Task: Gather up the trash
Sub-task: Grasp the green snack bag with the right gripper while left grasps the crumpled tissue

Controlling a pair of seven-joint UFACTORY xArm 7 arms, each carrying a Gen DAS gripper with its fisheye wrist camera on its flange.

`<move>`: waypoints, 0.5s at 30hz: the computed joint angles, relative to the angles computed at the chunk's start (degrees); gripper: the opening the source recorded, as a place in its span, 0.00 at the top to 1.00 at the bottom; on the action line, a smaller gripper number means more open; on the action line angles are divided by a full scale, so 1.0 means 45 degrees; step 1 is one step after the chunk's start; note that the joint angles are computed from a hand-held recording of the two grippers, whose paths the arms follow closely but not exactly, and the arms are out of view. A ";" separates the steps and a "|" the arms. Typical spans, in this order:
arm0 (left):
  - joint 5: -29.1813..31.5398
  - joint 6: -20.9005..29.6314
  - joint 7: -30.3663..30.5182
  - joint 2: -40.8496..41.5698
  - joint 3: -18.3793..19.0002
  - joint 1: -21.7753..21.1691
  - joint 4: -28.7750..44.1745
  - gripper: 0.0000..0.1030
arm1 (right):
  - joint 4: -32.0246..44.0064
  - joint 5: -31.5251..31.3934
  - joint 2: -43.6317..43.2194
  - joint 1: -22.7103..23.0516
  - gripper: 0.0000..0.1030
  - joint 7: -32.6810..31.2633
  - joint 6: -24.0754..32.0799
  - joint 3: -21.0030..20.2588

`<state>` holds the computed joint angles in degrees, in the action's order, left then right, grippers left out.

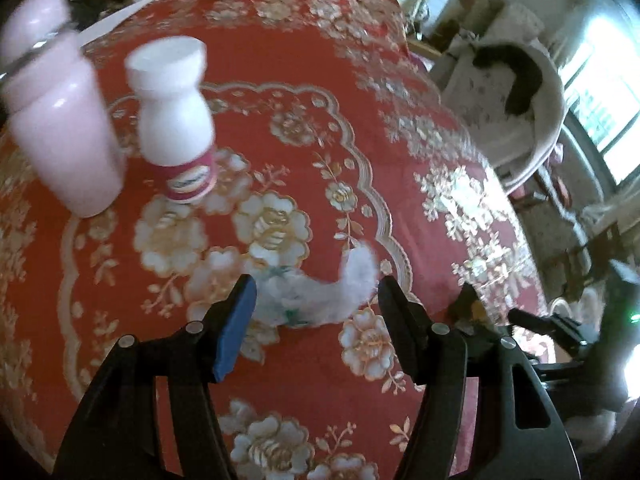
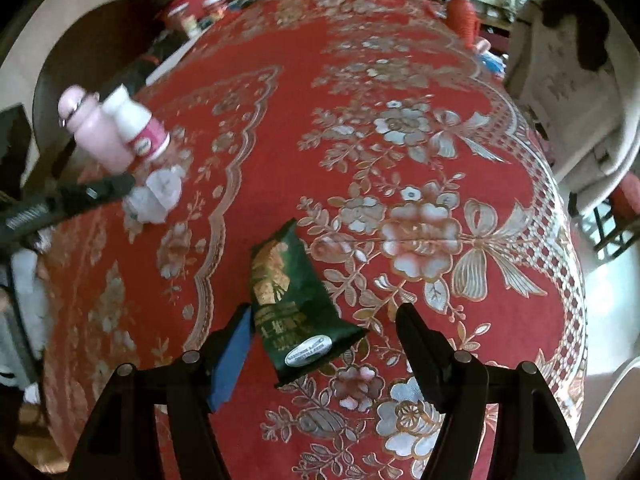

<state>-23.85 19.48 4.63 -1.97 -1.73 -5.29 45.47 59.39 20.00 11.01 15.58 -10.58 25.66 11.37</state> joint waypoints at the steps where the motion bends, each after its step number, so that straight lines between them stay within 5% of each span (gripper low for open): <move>1: 0.0297 0.0034 -0.0195 0.0175 -0.0046 -0.0011 0.0103 0.40 | -0.0031 0.0126 -0.0014 -0.0042 0.31 -0.0075 -0.0031 0.0023; 4: 0.1663 0.0275 -0.1311 0.0662 -0.0151 -0.0024 0.0337 0.40 | 0.0234 0.0032 0.0254 0.0111 0.30 0.0062 -0.0050 0.0083; 7: 0.1315 -0.0099 -0.1131 0.0669 -0.0280 -0.0024 0.0084 0.44 | 0.0629 -0.0691 0.0710 0.0468 0.30 0.0515 -0.0294 0.0037; 8: 0.0410 0.0039 -0.0484 0.0650 -0.0324 0.0007 0.0100 0.61 | 0.0698 -0.0978 0.0797 0.0577 0.30 0.0730 -0.0364 -0.0011; 9: -0.0364 0.0329 -0.0001 0.0670 -0.0319 0.0045 0.0176 0.83 | 0.0723 -0.1279 0.0858 0.0692 0.33 0.0988 -0.0510 -0.0073; 10: -0.0661 0.0554 -0.0052 0.0643 -0.0286 0.0081 0.0172 0.88 | 0.0686 -0.1452 0.0886 0.0727 0.42 0.1120 -0.0686 -0.0082; 12: -0.1581 0.0545 0.0414 0.0441 -0.0282 0.0096 -0.0044 0.89 | 0.0570 -0.1866 0.0871 0.0815 0.60 0.1407 -0.0976 -0.0129; 15: -0.2213 0.0578 0.0718 -0.0085 -0.0207 -0.0003 -0.0504 0.90 | 0.0501 -0.0902 0.0751 0.0244 0.67 0.0698 -0.0723 0.0419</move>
<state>-33.81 22.08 7.86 -2.35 -2.66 -5.31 43.20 61.64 15.95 14.39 16.68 -7.44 22.40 13.26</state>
